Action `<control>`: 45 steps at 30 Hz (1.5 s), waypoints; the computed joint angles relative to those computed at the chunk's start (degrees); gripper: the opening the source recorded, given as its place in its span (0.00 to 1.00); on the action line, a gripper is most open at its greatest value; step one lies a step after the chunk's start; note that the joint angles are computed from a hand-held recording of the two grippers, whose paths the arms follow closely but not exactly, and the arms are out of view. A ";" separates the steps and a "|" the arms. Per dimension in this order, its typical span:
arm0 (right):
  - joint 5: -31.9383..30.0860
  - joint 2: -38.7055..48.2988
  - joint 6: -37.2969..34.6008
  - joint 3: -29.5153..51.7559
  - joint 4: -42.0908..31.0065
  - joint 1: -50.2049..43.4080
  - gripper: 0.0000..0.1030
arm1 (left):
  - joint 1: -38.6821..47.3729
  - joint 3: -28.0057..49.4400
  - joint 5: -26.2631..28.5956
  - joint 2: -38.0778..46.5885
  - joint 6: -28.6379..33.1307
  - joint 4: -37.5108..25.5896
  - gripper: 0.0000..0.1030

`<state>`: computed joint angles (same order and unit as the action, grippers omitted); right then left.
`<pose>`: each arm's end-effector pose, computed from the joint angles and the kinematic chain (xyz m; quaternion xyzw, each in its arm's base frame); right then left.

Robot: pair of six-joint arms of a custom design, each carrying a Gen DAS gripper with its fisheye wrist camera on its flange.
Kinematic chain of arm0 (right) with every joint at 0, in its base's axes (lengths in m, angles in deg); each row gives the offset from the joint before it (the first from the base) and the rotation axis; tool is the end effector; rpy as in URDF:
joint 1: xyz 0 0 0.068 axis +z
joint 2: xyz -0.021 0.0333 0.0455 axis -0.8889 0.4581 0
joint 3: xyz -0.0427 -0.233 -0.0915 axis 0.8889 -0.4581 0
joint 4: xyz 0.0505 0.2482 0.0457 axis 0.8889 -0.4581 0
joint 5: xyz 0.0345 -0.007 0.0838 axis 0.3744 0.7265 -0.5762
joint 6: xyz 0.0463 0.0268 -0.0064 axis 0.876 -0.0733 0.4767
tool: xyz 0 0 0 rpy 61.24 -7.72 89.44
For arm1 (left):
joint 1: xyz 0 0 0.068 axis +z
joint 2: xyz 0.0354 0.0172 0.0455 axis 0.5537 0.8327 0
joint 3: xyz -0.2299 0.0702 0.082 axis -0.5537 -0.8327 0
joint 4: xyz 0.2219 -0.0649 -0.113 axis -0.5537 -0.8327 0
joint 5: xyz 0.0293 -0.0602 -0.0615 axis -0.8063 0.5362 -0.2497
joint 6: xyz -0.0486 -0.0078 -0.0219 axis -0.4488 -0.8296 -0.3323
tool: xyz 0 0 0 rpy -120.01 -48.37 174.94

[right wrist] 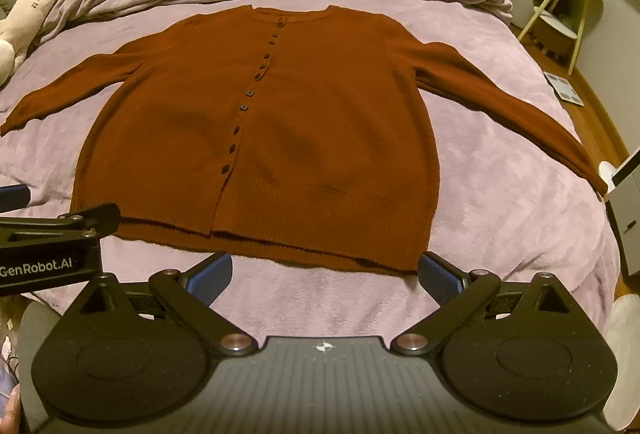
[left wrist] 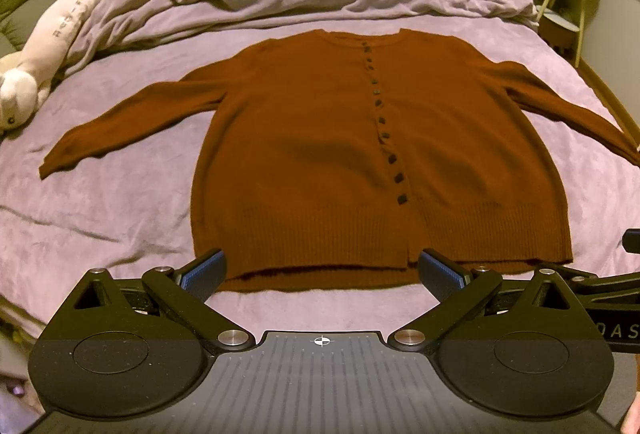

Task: Fold small clothes

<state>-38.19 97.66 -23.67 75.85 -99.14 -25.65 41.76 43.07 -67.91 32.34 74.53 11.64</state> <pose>0.2026 0.1408 0.2033 -0.0640 0.9671 -0.0097 0.2462 0.1713 0.0232 0.1484 -0.0058 0.9486 0.0243 0.3153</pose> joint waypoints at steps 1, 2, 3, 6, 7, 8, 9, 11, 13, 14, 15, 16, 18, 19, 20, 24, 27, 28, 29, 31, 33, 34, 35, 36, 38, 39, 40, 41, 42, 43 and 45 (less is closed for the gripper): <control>0.03 -0.17 -0.01 -0.12 0.03 0.02 0.96 | 0.03 -0.01 0.08 -0.01 0.03 -0.02 1.00; -0.04 -0.28 -0.15 -0.15 0.01 -0.06 0.96 | 0.00 0.10 0.16 0.19 0.02 -0.02 1.00; -0.05 -0.29 -0.19 -0.15 -0.01 -0.09 0.96 | 0.10 0.16 0.29 0.27 0.08 -0.10 1.00; -0.07 -0.26 -0.09 -0.15 -0.06 -0.15 0.96 | 0.09 0.32 0.35 0.25 0.02 -0.46 1.00; -0.14 -0.28 -0.10 -0.19 -0.05 -0.26 0.96 | 0.09 0.43 0.35 0.38 -0.04 -0.49 1.00; -0.17 -0.24 -0.04 -0.15 -0.06 -0.24 0.96 | 0.17 0.59 0.45 0.77 0.01 -0.30 1.00; -0.24 -0.31 -0.11 -0.22 -0.01 -0.34 0.96 | 0.16 0.52 0.44 0.74 0.01 -0.24 1.00; -0.19 -0.37 -0.15 -0.27 0.03 -0.37 0.96 | 0.21 0.52 0.50 1.03 -0.03 -0.07 1.00; -0.14 -0.24 -0.28 -0.16 0.09 -0.44 0.96 | 0.19 0.64 0.55 1.35 -0.15 -0.10 1.00; -0.14 -0.24 -0.28 -0.16 0.09 -0.44 0.96 | 0.25 0.84 0.62 1.84 -0.13 0.07 1.00; -0.22 -0.24 -0.28 -0.18 0.08 -0.47 0.96 | 0.24 0.84 0.65 1.91 -0.19 0.08 1.00; -0.28 -0.26 -0.37 -0.21 0.17 -0.54 0.96 | 0.21 0.77 0.69 2.03 -0.25 0.21 1.00; -0.15 -0.12 -0.35 -0.14 0.15 -0.50 0.96 | 0.08 0.91 0.70 2.45 -0.49 0.22 1.00; -0.12 -0.10 -0.32 -0.12 0.14 -0.48 0.96 | 0.18 1.07 0.80 2.77 -0.45 0.24 1.00; -0.14 -0.08 -0.33 -0.14 0.20 -0.46 0.96 | 0.42 1.27 0.99 3.13 -0.25 0.26 1.00; -0.36 0.26 -0.43 0.12 0.15 -0.69 0.96 | 0.63 1.63 1.18 4.03 -0.32 0.33 1.00; -0.47 0.66 -0.52 0.31 0.31 -0.85 0.96 | 0.69 1.60 1.16 4.56 -0.48 0.70 1.00; -0.47 0.54 -0.58 0.17 0.38 -0.90 0.96 | 0.72 1.68 1.14 4.94 -0.50 0.93 1.00; -0.49 0.60 -0.61 0.19 0.40 -0.93 0.96 | 0.72 1.69 1.14 5.12 -0.54 1.02 1.00; -0.47 0.59 -0.52 0.14 0.43 -0.96 0.96 | 0.76 1.52 1.15 5.29 -0.54 1.23 1.00; -0.60 0.76 -0.51 0.03 0.59 -1.11 0.96 | 0.63 1.45 1.01 5.49 -0.62 1.35 1.00; -0.64 0.74 -0.58 -0.16 0.78 -1.27 0.96 | 0.64 1.43 1.03 5.56 -0.61 1.39 1.00; -0.64 0.76 -0.58 -0.21 0.90 -1.32 0.96 | 0.74 1.52 1.11 5.55 -0.55 1.22 1.00; -0.64 0.77 -0.57 -0.23 0.94 -1.34 0.96 | 0.73 1.52 1.09 5.59 -0.57 1.19 1.00; -0.53 0.76 -0.45 -0.31 1.05 -1.33 0.96 | 0.67 1.56 1.03 5.70 -0.64 1.18 1.00; -0.57 0.74 -0.48 -0.41 1.17 -1.38 0.96 | 0.63 1.57 1.01 5.72 -0.72 1.20 1.00; -0.56 0.66 -0.45 -0.43 1.07 -1.37 0.96 | 0.61 1.57 0.98 5.74 -0.70 1.23 1.00; -0.54 0.65 -0.41 -0.47 1.12 -1.36 0.96 | 0.55 1.51 0.93 5.77 -0.77 1.30 1.00; -0.54 0.69 -0.42 -0.46 1.15 -1.37 0.96 | 0.55 1.51 0.93 5.77 -0.77 1.30 1.00; -0.57 0.50 -0.49 -0.57 1.11 -1.45 0.96 | 0.53 1.45 0.91 5.75 -0.74 1.38 1.00; -0.60 0.40 -0.48 -0.68 1.21 -1.51 0.96 | 0.59 1.49 1.00 5.77 -0.70 1.37 1.00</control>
